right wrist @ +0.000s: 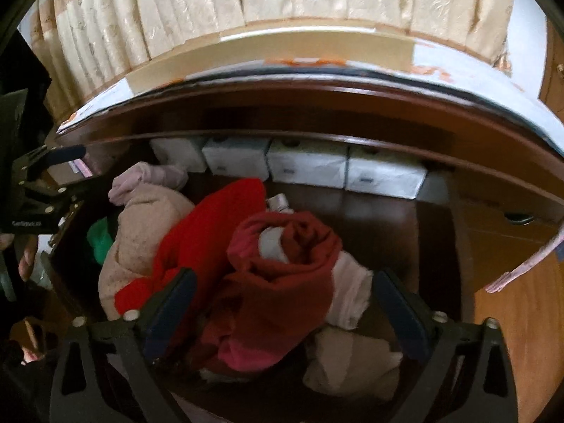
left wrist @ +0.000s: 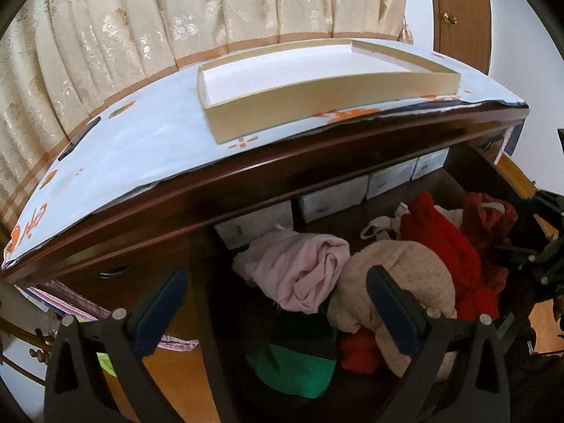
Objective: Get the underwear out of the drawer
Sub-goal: 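Grasp the dark red rolled garment with the right gripper while the left grasps the pink garment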
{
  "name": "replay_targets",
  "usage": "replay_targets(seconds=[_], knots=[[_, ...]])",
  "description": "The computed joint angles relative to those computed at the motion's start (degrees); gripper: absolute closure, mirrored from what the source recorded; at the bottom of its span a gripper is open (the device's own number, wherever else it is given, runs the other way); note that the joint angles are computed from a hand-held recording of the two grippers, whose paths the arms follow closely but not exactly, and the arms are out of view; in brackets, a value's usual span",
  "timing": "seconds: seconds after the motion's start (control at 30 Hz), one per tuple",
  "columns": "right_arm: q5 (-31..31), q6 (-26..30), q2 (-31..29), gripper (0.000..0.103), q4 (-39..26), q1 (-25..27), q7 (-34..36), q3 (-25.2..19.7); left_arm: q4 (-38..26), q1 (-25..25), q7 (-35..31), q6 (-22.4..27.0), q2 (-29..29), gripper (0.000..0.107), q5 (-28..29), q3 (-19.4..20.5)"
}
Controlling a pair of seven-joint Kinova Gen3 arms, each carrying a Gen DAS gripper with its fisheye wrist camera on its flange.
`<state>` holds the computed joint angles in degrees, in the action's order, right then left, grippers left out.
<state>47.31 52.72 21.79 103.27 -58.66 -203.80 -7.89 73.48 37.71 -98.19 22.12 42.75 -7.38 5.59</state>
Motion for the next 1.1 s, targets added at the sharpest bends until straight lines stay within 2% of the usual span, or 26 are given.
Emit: replay_targets(seconds=[0.03, 0.07, 0.23, 0.33, 0.43, 0.57, 0.67, 0.7, 0.73, 0.8, 0.87, 0.93, 1.03, 1.1], knots=[[-0.27, -0.59, 0.0, 0.019, 0.13, 0.32, 0.15, -0.09, -0.72, 0.13, 0.0, 0.63, 0.36, 0.005, -0.05, -0.08], [-0.7, -0.86, 0.11, 0.02, 0.09, 0.61, 0.39, -0.1, -1.37, 0.3, 0.14, 1.24, 0.64, 0.005, -0.09, -0.26], [-1.4, -4.04, -0.13, 0.021, 1.27, 1.51, 0.55, 0.32, -7.22, -0.67, -2.22, 7.59, 3.65, 0.006, 0.51, 1.83], [-0.98, -4.69, -0.37, 0.033, 1.73, 1.31, -0.19, 0.72, -10.75, -0.09, -1.83, 10.84, 5.49, 0.012, 0.96, 1.0], [-1.58, -5.23, -0.33, 0.033, 1.67, 1.85, 0.62, 0.6, -14.57, -1.86, -2.65, 14.75, 7.31, 0.017, 3.5, 3.01], [-3.81, -5.84, 0.38, 0.033, 0.25, 3.51, 5.42, -0.21, -17.74, -0.73, -3.51, 17.78, 9.22, 0.019, 3.67, 2.21], [-5.16, -5.01, 0.9, 0.033, -0.7, 2.95, 7.65, 0.61, -18.91, -1.04, -5.34, 19.23, 10.05, 0.034, 4.32, 2.98], [-5.12, -5.42, 0.76, 0.033, -0.42, 2.78, 7.47, 0.94, -19.03, -1.55, -5.97, 19.42, 10.14, 0.046, 5.02, 3.51], [-4.68, -5.87, 0.49, 0.035, 0.0, 2.44, 6.85, 1.33, -19.75, -2.09, -6.68, 20.39, 10.52, 0.067, 5.8, 4.1], [-3.54, -6.84, -0.04, 0.05, 1.1, 1.84, 5.14, 1.91, -20.9, -2.57, -7.38, 22.02, 11.28, 0.092, 6.95, 4.39], [-1.18, -7.9, -0.62, 0.066, 2.7, 0.98, 2.46, 2.44, -19.13, -3.09, -8.68, 20.49, 10.44, 0.096, 7.9, 4.71], [1.63, -9.35, -1.22, 0.072, 4.36, 0.37, -0.4, 2.56, -16.75, -3.0, -8.99, 18.04, 9.2, 0.096, 8.18, 4.4], [3.94, -8.16, -0.97, 0.075, 4.41, -0.22, -2.01, 1.89, -14.25, -3.77, -9.57, 15.55, 8.05, 0.097, 9.1, 4.95], [7.3, -7.61, -1.14, 0.076, 5.29, -1.59, -5.68, 2.1, -11.55, -5.01, -10.18, 13.11, 6.74, 0.097, 10.28, 5.97]])
